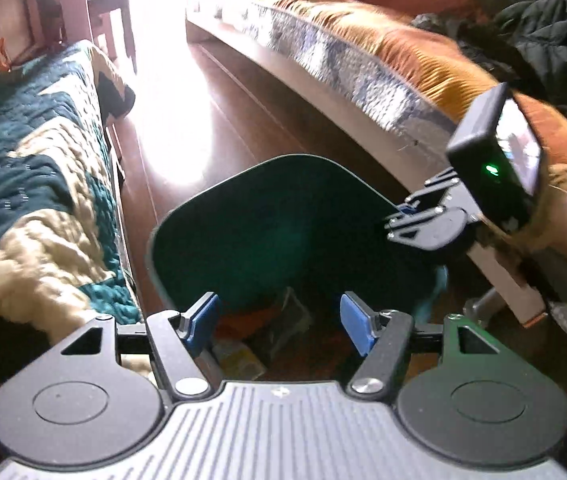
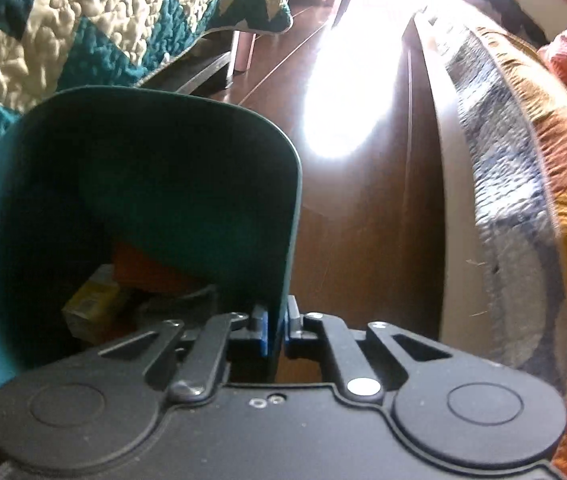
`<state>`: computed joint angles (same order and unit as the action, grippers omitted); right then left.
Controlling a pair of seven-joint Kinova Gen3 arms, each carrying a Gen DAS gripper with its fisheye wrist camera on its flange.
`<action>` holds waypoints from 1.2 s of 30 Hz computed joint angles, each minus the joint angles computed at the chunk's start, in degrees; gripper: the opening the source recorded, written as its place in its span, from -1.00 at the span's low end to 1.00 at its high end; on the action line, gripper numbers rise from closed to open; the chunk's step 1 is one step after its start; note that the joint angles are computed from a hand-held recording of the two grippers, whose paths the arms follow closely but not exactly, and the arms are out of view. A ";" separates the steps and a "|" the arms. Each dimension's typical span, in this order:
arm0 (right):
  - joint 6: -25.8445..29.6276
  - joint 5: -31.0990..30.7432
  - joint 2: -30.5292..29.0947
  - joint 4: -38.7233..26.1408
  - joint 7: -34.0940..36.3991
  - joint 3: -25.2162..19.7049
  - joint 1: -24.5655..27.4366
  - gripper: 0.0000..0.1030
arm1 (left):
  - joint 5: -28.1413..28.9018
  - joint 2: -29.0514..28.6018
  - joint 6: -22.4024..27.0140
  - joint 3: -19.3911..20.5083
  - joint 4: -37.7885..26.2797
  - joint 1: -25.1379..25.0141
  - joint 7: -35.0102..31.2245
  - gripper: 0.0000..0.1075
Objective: Collect trash
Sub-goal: 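Lower the left tool and grasp the purple-white cookie wrapper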
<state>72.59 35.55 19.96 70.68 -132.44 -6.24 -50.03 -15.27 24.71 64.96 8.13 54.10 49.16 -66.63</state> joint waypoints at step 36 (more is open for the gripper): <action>7.13 23.95 -0.74 5.48 4.40 -1.17 -8.46 -0.92 | 15.16 17.15 4.71 1.36 14.86 -6.21 0.27 -0.28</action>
<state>79.73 59.51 19.22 76.16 -128.03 -7.42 -58.50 -0.11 41.86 69.67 9.50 68.96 42.96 -66.36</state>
